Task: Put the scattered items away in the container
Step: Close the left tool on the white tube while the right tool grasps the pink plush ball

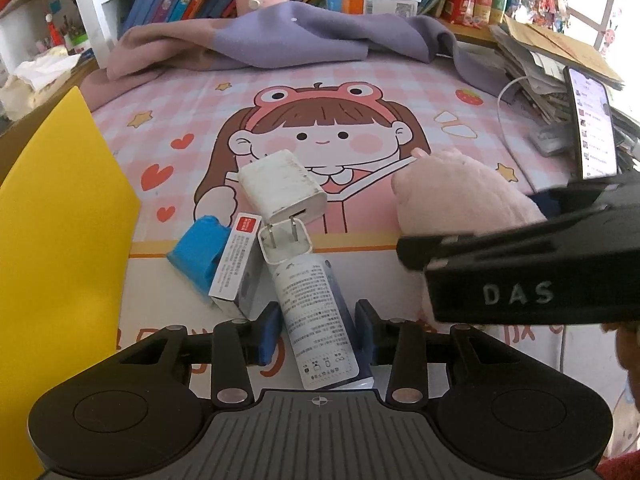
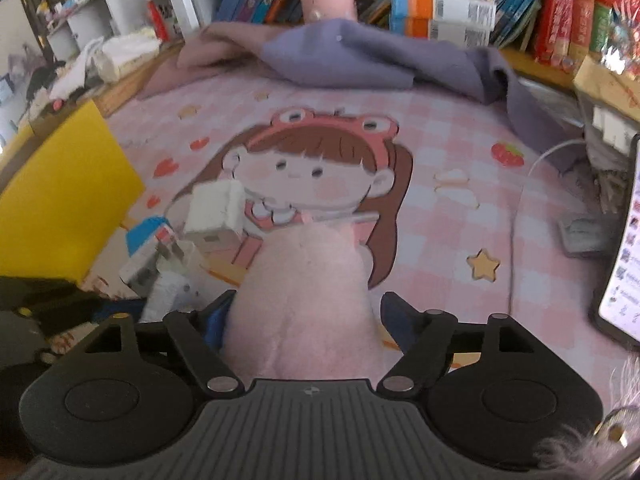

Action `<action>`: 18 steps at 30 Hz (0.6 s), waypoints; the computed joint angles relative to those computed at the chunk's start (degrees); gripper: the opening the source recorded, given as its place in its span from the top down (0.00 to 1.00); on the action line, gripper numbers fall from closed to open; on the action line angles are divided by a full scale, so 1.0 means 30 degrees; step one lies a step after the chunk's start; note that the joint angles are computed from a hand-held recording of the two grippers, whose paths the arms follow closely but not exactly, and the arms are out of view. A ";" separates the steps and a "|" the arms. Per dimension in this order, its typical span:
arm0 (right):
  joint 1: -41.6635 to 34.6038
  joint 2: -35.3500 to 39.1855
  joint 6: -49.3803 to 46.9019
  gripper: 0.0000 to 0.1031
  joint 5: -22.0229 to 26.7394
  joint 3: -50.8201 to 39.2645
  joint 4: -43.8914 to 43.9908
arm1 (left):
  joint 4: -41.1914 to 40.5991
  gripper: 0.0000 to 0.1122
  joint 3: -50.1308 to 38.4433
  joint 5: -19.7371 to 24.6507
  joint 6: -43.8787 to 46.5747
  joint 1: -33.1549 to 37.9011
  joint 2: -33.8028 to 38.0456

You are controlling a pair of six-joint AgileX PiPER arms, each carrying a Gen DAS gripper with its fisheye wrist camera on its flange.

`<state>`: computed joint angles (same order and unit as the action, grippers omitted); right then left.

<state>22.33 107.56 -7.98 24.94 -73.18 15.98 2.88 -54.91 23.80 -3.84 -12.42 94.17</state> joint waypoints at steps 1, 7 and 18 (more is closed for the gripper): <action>-0.0157 0.0055 -0.0579 0.34 0.0221 -0.0011 0.0662 | -0.0426 0.71 -0.0070 0.0226 0.0238 0.0084 -0.0047; -0.0512 -0.1332 -0.1485 0.41 -0.0058 0.1324 0.1528 | -0.3086 0.73 0.0286 0.1097 0.1626 0.0768 -0.0869; -0.0664 -0.3901 -0.2604 0.41 -0.0654 0.3814 0.2932 | -0.3901 0.73 0.1533 0.0596 0.2073 0.0874 -0.2988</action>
